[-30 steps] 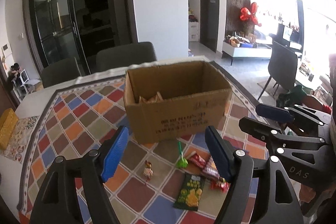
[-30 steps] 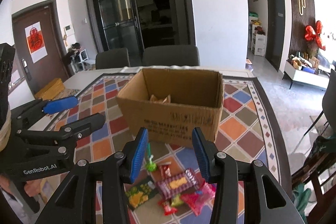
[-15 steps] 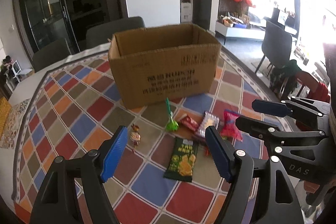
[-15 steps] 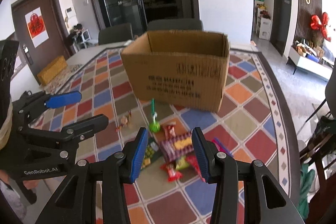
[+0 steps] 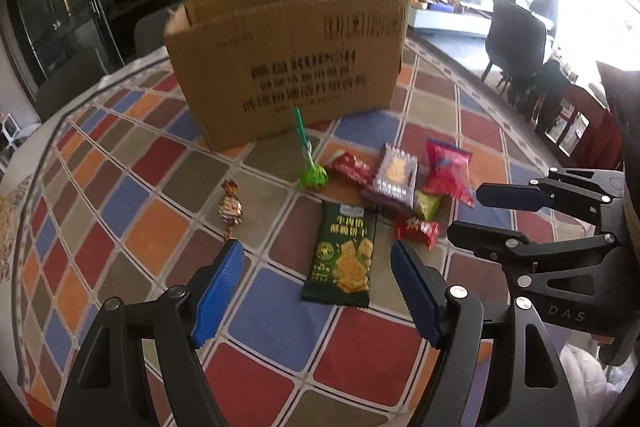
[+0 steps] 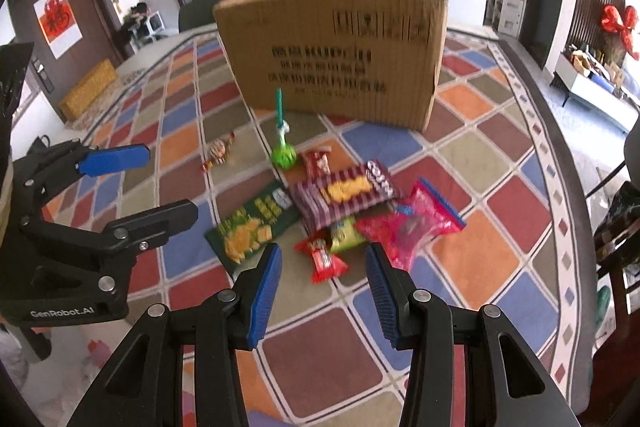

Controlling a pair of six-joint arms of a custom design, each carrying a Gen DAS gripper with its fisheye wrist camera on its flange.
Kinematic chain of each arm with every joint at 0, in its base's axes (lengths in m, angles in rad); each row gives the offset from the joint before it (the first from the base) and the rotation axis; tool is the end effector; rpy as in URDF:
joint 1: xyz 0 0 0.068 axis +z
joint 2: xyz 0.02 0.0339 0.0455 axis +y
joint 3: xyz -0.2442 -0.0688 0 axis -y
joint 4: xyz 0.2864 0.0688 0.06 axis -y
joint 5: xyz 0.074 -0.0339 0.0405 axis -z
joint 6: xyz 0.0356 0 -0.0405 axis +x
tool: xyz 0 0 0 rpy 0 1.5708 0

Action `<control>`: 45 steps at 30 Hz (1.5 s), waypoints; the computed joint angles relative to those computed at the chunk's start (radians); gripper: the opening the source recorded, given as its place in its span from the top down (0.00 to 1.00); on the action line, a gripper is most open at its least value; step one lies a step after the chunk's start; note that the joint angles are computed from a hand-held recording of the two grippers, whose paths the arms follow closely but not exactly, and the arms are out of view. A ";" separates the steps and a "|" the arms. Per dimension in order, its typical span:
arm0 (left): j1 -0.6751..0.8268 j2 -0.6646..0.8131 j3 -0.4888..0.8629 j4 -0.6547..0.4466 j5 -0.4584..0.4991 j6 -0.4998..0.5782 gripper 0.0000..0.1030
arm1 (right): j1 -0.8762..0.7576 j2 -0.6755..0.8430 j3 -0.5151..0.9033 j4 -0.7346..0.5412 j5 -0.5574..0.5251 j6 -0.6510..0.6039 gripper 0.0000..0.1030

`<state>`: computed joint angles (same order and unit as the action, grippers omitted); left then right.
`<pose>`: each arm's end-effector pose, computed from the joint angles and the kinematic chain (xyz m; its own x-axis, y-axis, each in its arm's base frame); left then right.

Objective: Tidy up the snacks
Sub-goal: 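Move both open tools back over the remaining snacks, then grasp the green cracker pack with the left tool while the right tool grasps the red candy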

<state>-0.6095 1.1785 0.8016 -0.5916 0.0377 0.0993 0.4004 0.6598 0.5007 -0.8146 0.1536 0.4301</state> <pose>0.2264 -0.1597 0.1992 -0.6139 0.5494 -0.5668 0.6536 0.7564 0.0253 0.1686 0.0654 0.1868 -0.8198 0.1005 -0.5638 0.0394 0.9921 0.1194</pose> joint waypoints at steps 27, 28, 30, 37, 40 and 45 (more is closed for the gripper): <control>-0.005 0.329 0.074 0.111 0.057 0.044 0.32 | -0.099 0.189 -0.063 0.191 -0.110 -0.076 0.57; -0.008 0.335 0.076 0.115 0.054 0.037 0.33 | -0.102 0.190 -0.064 0.195 -0.115 -0.080 0.57; -0.013 0.337 0.076 0.126 0.041 0.031 0.36 | -0.104 0.195 -0.063 0.201 -0.118 -0.083 0.57; -0.010 0.326 0.069 0.142 0.034 0.006 0.56 | -0.115 0.228 -0.060 0.230 -0.142 -0.081 0.59; 0.000 0.318 0.063 0.142 0.051 -0.002 0.58 | -0.102 0.242 -0.056 0.243 -0.141 -0.079 0.65; 0.024 0.297 0.051 0.125 0.079 -0.032 0.59 | -0.090 0.254 -0.052 0.254 -0.149 -0.073 0.73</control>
<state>-0.5860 1.4754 0.8523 -0.4667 0.1163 0.0675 0.3101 0.9141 0.4489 -0.5604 0.0047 0.3572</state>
